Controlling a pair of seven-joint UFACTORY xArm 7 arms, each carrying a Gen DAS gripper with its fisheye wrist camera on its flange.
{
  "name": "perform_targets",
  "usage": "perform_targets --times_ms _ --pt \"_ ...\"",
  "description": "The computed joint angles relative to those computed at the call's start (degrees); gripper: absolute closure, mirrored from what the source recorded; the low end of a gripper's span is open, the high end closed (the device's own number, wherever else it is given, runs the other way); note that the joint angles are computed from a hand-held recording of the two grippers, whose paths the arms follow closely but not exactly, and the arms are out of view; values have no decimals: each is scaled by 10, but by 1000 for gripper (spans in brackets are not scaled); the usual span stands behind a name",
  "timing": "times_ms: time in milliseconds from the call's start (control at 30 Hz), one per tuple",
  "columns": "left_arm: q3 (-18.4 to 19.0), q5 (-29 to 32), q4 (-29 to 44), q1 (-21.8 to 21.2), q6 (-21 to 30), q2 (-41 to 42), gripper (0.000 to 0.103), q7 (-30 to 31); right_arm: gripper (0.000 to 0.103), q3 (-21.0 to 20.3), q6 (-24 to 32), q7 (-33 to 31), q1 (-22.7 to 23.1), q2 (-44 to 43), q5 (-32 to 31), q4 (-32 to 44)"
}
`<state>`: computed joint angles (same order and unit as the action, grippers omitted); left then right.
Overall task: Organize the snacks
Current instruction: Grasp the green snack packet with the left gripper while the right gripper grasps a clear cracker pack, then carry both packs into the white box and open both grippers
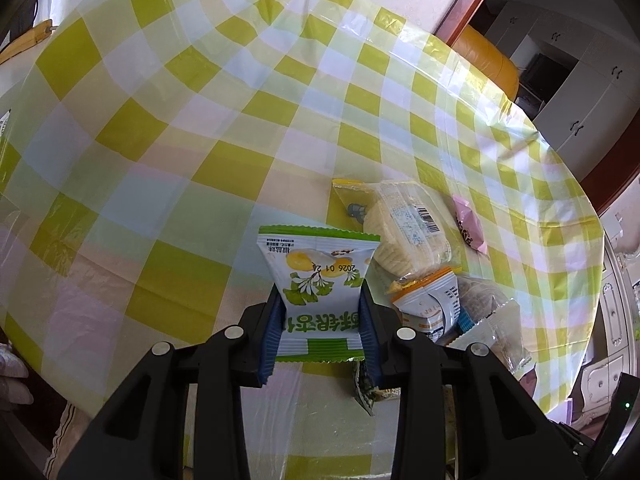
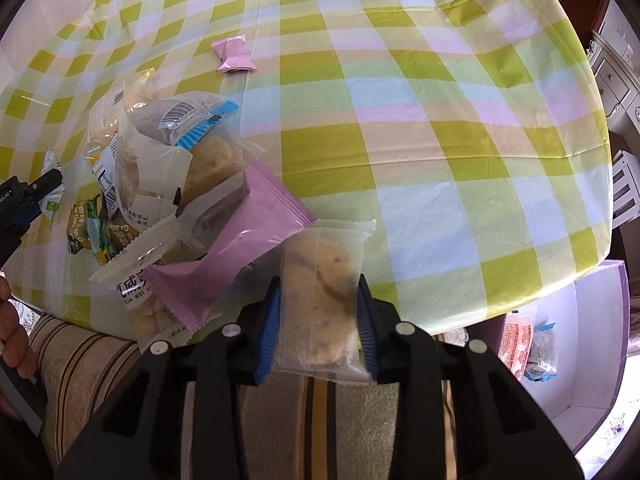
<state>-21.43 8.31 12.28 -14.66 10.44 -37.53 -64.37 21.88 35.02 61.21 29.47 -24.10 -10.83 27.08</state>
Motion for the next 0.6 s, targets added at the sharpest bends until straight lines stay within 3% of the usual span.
perform_targets --times_ms 600 --pt "-55 9 38 -65 54 -34 69 -58 68 -13 -12 0 16 -147 49 -86"
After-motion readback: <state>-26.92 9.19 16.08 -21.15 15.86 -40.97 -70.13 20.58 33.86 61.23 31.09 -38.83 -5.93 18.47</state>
